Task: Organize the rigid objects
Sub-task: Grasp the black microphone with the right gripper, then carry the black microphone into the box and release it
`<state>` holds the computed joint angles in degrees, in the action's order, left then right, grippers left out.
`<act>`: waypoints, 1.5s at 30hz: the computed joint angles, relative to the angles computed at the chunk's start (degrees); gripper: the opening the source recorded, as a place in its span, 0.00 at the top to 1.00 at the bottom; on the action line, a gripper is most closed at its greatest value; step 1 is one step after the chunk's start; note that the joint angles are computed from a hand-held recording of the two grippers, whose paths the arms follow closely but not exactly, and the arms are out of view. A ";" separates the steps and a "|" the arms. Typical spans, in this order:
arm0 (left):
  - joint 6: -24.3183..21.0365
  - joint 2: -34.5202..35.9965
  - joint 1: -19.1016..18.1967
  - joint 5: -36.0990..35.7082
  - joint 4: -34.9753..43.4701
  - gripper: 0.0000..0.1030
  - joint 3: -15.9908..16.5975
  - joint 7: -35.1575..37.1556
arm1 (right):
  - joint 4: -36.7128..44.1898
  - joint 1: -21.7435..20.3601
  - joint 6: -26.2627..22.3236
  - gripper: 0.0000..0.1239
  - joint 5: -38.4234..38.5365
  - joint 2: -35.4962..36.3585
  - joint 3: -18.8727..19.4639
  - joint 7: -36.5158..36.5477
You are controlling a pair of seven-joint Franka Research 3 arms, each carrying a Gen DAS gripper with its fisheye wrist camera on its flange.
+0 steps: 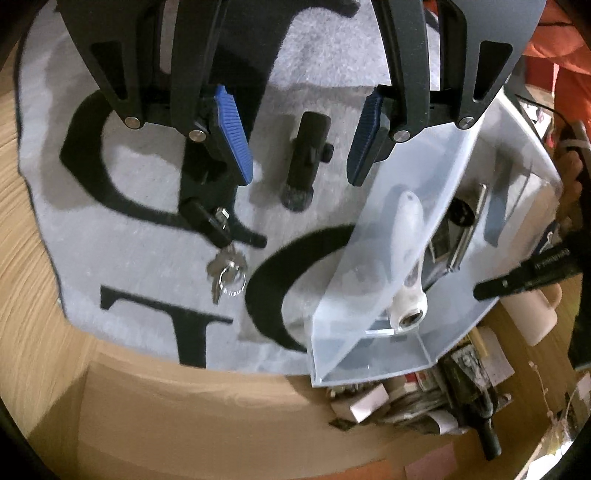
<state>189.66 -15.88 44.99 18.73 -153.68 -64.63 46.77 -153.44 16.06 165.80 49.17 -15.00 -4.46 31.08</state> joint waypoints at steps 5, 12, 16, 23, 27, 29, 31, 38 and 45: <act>-0.07 0.01 -0.08 -0.08 0.01 0.89 0.06 0.12 | -0.03 -0.12 0.10 0.73 -0.25 1.49 0.39 -0.51; -0.08 0.01 -0.01 -0.11 0.05 0.89 -0.04 0.07 | -0.40 1.42 1.34 0.83 4.51 -0.02 -0.65 -5.72; -0.04 0.06 -0.05 0.00 0.03 0.89 0.03 0.01 | -0.29 1.92 1.77 0.83 6.37 -1.51 -0.98 -7.06; -0.12 -0.01 -0.11 0.11 0.03 0.89 0.06 -0.16 | 0.92 4.23 3.68 0.83 10.85 -3.55 -2.02 -11.14; -0.17 -0.02 0.12 0.17 0.14 0.89 -0.16 -0.26 | 2.09 6.27 4.79 0.83 14.49 -4.24 -2.61 -14.98; -0.19 -0.09 0.17 0.24 0.13 0.89 -0.20 -0.31 | 2.81 7.13 5.04 0.83 16.31 -4.44 -2.67 -17.07; -0.19 -0.06 0.21 0.31 0.15 0.89 -0.21 -0.35 | 3.21 7.63 4.96 0.83 17.49 -5.09 -2.37 -18.52; -0.24 -0.07 0.21 0.46 0.19 0.89 -0.20 -0.46 | 5.35 8.97 3.87 0.83 21.04 -5.06 -0.94 -23.12; -0.21 -0.09 0.19 0.43 0.17 0.89 -0.20 -0.55 | 7.51 8.21 1.83 0.83 19.59 -1.67 2.30 -23.00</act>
